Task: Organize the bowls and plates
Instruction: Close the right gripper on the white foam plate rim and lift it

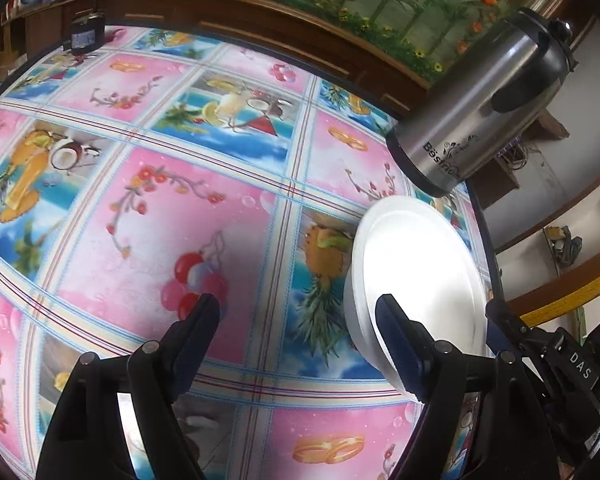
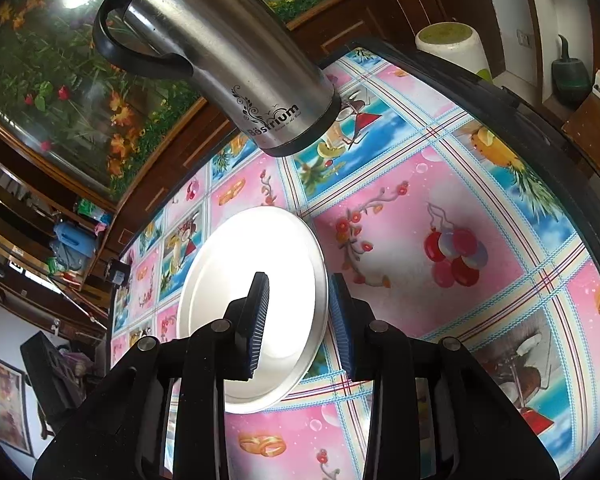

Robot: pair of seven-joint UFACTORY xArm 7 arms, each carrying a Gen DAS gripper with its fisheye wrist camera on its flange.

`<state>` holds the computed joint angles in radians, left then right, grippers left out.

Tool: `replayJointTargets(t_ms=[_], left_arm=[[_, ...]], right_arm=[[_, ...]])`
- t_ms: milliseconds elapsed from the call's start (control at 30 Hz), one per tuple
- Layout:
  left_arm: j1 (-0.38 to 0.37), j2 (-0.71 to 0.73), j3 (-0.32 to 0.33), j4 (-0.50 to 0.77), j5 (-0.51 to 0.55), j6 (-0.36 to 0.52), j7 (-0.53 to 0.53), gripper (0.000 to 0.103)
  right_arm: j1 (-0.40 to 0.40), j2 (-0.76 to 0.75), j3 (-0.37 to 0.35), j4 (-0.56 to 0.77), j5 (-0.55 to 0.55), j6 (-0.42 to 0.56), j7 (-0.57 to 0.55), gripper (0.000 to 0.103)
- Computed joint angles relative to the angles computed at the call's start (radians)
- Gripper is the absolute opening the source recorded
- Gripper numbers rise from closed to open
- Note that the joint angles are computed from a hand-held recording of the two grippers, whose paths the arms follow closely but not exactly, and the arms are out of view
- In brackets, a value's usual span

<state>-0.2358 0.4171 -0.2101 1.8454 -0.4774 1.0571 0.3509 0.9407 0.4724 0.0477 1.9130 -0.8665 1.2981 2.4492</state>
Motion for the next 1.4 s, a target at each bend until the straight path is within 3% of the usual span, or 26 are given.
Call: replayJointTargets(t_ms=[233, 800, 1133, 1400], left_arm=[[-0.009, -0.019, -0.003, -0.038, 0.01, -0.016, 0.025, 0.081], [-0.039, -0.063, 0.003, -0.138, 0.071, -0.142, 0.074, 0.081], [-0.038, -0.067, 0.001, -0.149, 0.076, -0.163, 0.088, 0.081], [-0.028, -0.07, -0.009, -0.162, 0.042, -0.179, 0.131, 0.079]], right_arm=[[-0.008, -0.004, 0.001, -0.026, 0.001, -0.03, 0.033, 0.03], [0.008, 0.032, -0.01, 0.033, 0.022, 0.036, 0.003, 0.03], [0.014, 0.048, -0.017, 0.06, 0.035, 0.06, -0.014, 0.03], [0.015, 0.086, -0.027, 0.113, 0.069, 0.077, -0.066, 0.01]])
